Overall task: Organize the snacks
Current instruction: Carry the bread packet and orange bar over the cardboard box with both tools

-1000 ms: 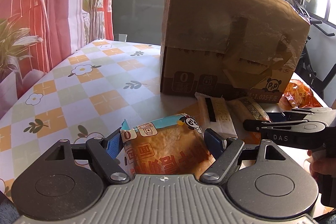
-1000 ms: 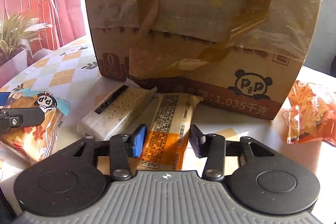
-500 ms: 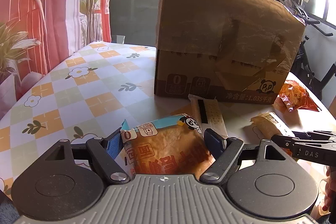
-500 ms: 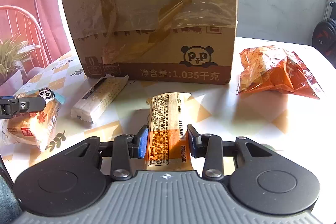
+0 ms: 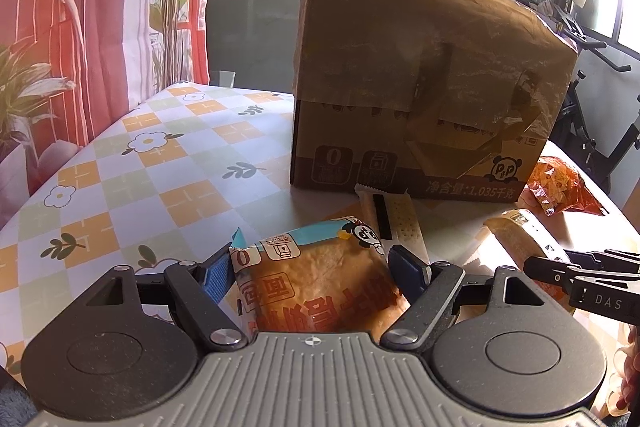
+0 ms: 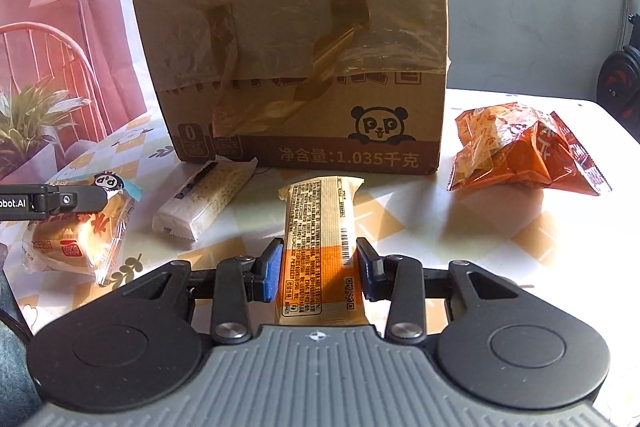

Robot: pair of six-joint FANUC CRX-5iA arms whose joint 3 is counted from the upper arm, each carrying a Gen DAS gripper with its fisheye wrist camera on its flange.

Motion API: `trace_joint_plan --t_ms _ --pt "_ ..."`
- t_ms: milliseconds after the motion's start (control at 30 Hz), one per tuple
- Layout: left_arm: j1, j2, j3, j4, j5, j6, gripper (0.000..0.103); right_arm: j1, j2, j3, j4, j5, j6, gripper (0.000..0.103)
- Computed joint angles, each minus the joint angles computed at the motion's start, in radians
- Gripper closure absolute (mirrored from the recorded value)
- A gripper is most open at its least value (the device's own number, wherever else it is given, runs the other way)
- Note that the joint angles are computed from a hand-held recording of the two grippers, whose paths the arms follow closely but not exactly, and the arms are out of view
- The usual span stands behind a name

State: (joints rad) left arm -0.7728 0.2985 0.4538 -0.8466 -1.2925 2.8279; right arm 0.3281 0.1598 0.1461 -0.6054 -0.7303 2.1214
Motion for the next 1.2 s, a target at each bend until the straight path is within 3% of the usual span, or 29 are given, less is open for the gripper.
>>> trace_joint_plan --t_ms 633,933,1033,1200 --pt "-0.037 -0.017 0.05 -0.133 0.014 -0.048 0.021 -0.087 -0.039 0.036 -0.263 -0.003 0.205 0.064" --pt "0.014 -0.026 0.17 -0.179 0.155 -0.174 0.021 -0.153 0.032 0.236 -0.43 -0.097 0.293 0.064" --pt "0.037 0.007 0.248 -0.177 0.179 -0.256 0.021 -0.162 0.08 0.34 -0.449 -0.12 0.261 0.064" --pt "0.106 0.104 0.443 -0.079 0.187 -0.423 0.021 -0.142 0.186 0.538 -0.402 -0.122 0.135 0.064"
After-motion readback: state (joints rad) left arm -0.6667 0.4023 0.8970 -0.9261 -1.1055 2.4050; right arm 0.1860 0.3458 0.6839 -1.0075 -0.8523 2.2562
